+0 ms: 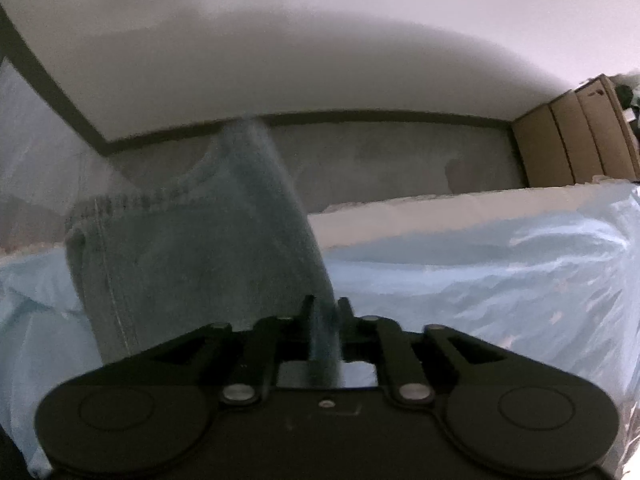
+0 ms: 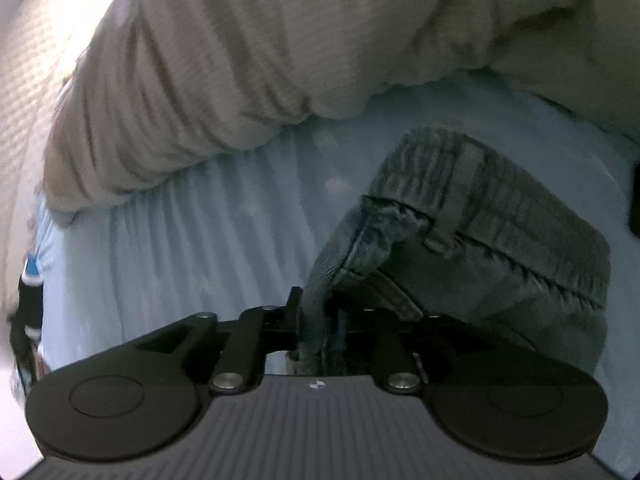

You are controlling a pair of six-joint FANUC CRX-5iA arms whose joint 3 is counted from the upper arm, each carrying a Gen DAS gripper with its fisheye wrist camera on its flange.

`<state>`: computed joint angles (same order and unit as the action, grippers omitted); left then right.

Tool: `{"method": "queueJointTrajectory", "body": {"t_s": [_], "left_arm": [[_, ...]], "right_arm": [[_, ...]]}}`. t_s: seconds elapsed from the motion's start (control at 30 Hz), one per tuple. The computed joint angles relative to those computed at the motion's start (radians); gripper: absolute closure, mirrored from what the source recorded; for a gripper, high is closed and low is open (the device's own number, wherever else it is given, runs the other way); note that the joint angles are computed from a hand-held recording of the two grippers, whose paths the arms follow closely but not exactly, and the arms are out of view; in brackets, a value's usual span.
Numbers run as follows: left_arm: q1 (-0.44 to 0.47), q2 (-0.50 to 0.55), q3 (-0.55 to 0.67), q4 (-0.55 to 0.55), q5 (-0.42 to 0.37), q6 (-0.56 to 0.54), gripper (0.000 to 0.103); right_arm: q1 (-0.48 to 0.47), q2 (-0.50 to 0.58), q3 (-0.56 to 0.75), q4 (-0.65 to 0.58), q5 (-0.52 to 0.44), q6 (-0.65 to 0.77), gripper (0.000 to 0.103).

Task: Fold clothes

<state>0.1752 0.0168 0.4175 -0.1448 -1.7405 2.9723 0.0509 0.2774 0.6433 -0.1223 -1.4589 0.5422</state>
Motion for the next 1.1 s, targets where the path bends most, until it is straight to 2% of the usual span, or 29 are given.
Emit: {"method": "queueJointTrajectory", "body": {"t_s": [0.03, 0.07, 0.1, 0.37, 0.67, 0.83, 0.93, 1.1], "left_arm": [[-0.014, 0.008, 0.019, -0.018, -0.016, -0.007, 0.065], [-0.033, 0.014, 0.036, -0.035, -0.028, -0.02, 0.063], [-0.053, 0.02, 0.052, -0.052, -0.039, -0.034, 0.062], [-0.24, 0.074, 0.141, -0.055, -0.054, -0.139, 0.062], [-0.465, 0.226, 0.346, -0.018, -0.104, -0.282, 0.061], [-0.566, 0.343, 0.536, -0.023, -0.192, -0.317, 0.061], [-0.617, 0.412, 0.67, -0.061, -0.269, -0.349, 0.058], [-0.691, 0.559, 0.965, -0.138, -0.437, -0.427, 0.057]], "right_arm": [[-0.008, -0.013, -0.011, -0.014, 0.016, 0.025, 0.06], [-0.016, -0.027, -0.023, -0.026, 0.033, 0.051, 0.052], [-0.023, -0.041, -0.034, -0.039, 0.05, 0.078, 0.05], [-0.11, -0.152, -0.107, -0.097, 0.038, 0.307, 0.045], [-0.235, -0.258, -0.242, -0.138, 0.015, 0.378, 0.04], [-0.302, -0.283, -0.295, -0.211, -0.022, 0.392, 0.038], [-0.364, -0.295, -0.34, -0.314, -0.018, 0.371, 0.032], [-0.413, -0.318, -0.43, -0.448, 0.056, 0.288, 0.029]]}}
